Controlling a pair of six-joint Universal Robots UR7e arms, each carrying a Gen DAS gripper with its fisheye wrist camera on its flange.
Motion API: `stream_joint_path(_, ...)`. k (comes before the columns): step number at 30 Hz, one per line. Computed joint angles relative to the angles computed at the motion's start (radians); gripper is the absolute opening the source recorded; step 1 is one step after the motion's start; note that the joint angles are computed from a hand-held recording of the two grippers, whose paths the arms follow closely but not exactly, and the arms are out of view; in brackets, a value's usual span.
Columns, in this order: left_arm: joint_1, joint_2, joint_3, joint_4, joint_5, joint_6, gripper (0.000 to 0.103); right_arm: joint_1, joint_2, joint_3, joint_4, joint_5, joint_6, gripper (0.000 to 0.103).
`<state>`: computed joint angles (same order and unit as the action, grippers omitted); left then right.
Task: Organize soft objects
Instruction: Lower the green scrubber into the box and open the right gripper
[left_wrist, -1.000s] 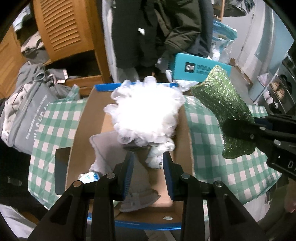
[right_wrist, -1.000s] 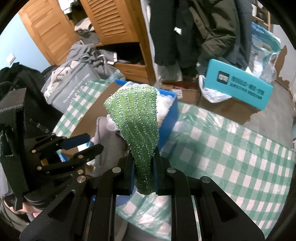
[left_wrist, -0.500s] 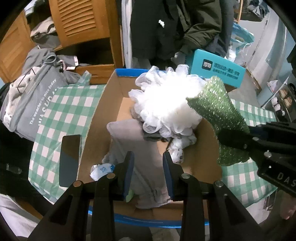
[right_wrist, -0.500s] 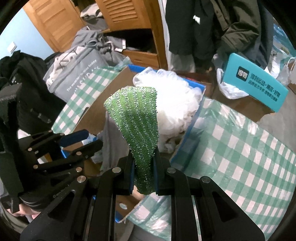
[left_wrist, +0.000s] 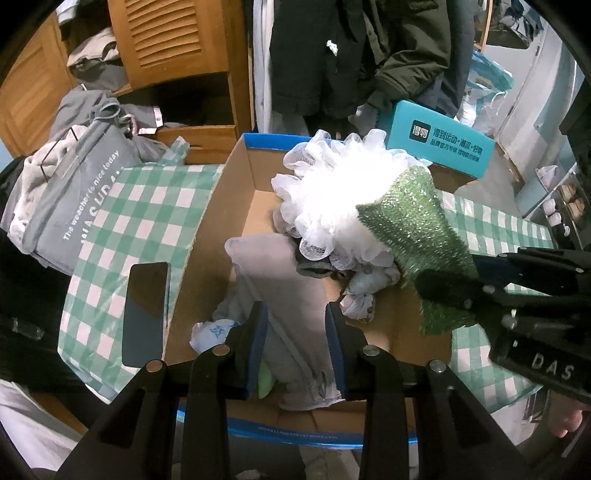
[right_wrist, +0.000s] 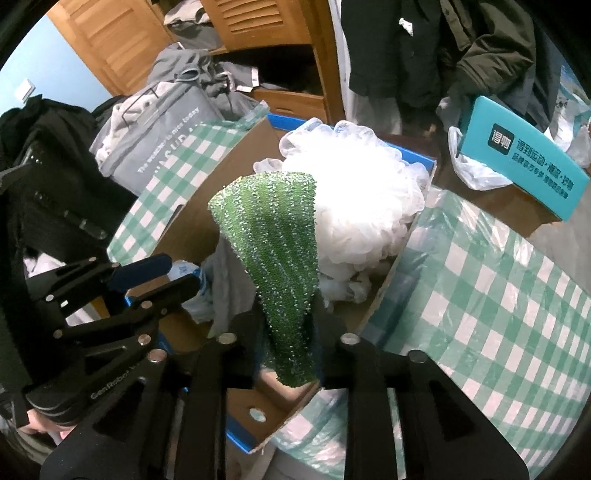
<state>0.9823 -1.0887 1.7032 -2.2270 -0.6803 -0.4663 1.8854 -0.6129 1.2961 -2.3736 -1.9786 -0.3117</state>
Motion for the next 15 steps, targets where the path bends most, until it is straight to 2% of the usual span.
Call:
stream_joint_path(1, -0.001, 0.001, -0.001, 0.002, 0.002, -0.004, 0.041, 0.001, -0.001, 0.003, -0.008, 0.0, -0.003, 0.038)
stream_joint_path(3, -0.003, -0.001, 0.003, -0.006, 0.011, -0.008, 0.055, 0.001, -0.003, 0.007, -0.013, -0.002, -0.007, 0.046)
stream_joint_path(4, -0.005, -0.002, 0.006, -0.011, 0.018, -0.011, 0.057, 0.002, -0.004, 0.01, -0.02, -0.005, -0.006, 0.054)
stream_joint_path(5, -0.007, -0.003, 0.008, -0.013, 0.025, -0.013, 0.059, 0.001, -0.006, 0.013, -0.028, -0.006, -0.005, 0.058)
stream_joint_path(11, -0.012, -0.002, 0.007, 0.001, 0.026, -0.014, 0.065, -0.003, -0.029, 0.03, -0.055, -0.013, 0.01, 0.059)
stream_joint_path(15, -0.027, -0.002, 0.01, -0.007, 0.038, -0.008, 0.076, -0.002, -0.062, 0.059, -0.088, -0.019, 0.026, 0.063)
